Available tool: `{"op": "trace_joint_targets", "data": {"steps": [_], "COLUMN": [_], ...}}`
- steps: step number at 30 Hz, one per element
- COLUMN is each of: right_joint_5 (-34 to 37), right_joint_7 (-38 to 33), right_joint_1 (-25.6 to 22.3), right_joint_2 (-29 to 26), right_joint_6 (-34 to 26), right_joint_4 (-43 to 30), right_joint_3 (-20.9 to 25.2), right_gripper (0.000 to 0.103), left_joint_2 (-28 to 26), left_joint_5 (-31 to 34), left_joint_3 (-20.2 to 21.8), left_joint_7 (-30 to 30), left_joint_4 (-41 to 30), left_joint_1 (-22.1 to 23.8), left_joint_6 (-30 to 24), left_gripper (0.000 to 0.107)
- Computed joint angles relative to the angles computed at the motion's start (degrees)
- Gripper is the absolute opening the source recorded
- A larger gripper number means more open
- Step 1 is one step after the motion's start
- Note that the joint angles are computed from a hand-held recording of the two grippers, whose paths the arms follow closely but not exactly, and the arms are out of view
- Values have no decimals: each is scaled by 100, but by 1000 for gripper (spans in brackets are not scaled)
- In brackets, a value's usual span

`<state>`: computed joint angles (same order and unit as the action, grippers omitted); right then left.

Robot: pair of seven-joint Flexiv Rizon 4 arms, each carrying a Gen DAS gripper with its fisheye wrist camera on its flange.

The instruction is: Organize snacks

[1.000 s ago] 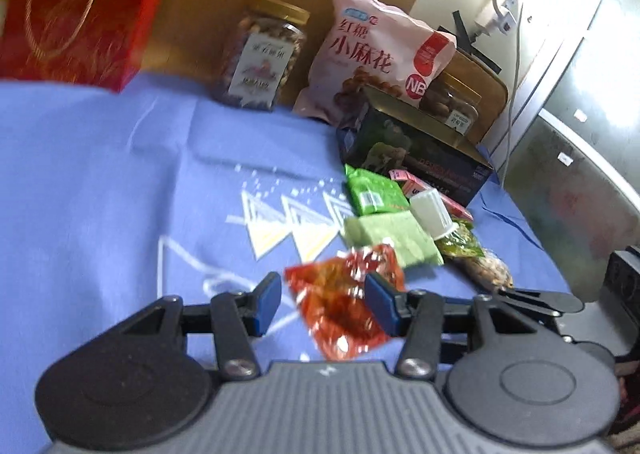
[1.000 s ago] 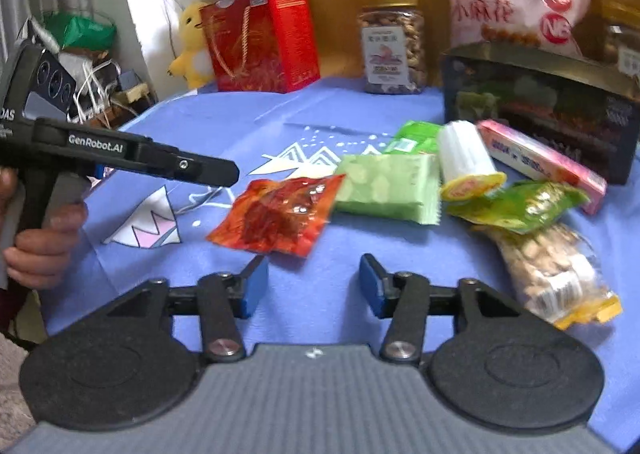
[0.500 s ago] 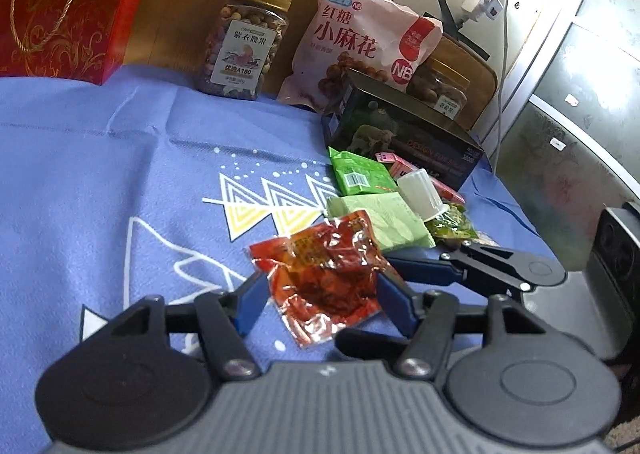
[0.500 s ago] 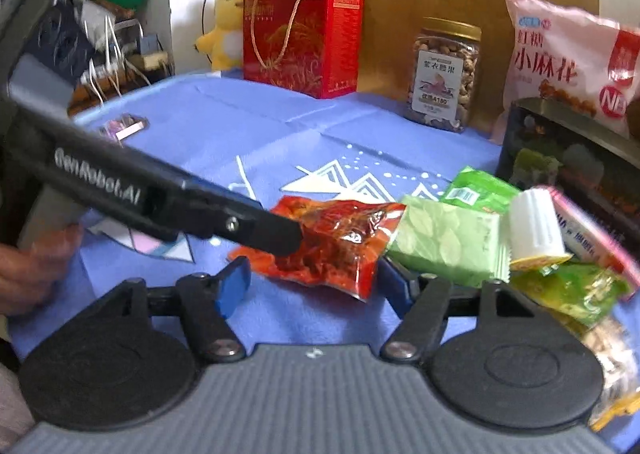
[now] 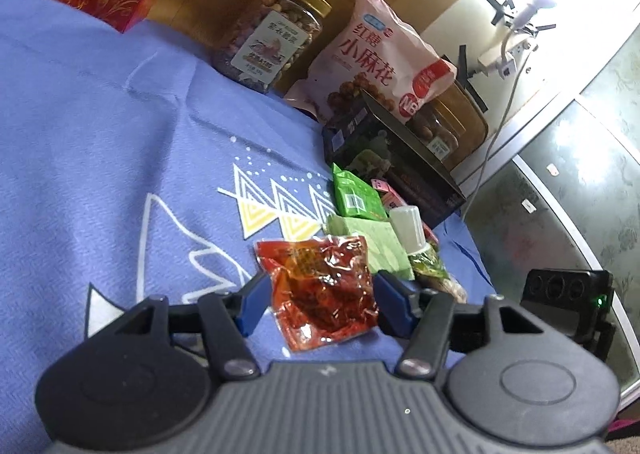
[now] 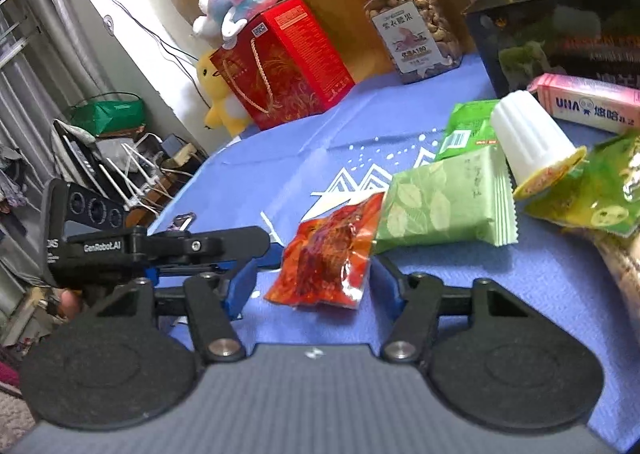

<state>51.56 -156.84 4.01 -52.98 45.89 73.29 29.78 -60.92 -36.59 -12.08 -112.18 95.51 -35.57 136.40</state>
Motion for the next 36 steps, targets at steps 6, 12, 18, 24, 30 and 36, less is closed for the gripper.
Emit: {"op": "trace_joint_targets", "data": {"steps": [6, 12, 18, 24, 30, 36], "right_joint_5": [27, 451, 1041, 1314, 1718, 1802], "right_joint_7": [583, 935, 1681, 1429, 659, 368], "right_joint_1": [37, -499, -749, -827, -905, -830], "right_joint_2": [-146, -372, -676, -522, -314, -338], "right_joint_6": [54, -1142, -1983, -1824, -1145, -649], "right_joint_4": [-168, -504, -910, -810, -742, -1115], "right_joint_3": [-21, 191, 89, -24, -36, -135], "right_gripper": [19, 15, 15, 15, 15, 15], "left_joint_2": [18, 123, 46, 61, -97, -618], "left_joint_5": [9, 6, 947, 974, 836, 405], "left_joint_3": [-4, -27, -189, 67, 524, 1918], "left_joint_7": [3, -146, -489, 48, 758, 951], "left_joint_4": [5, 133, -104, -745, -1818, -3351], "left_joint_1": [-3, 27, 359, 250, 57, -490], "left_joint_6": [-58, -47, -118, -1040, -2202, -3628], "left_gripper": [57, 61, 46, 25, 25, 25]}}
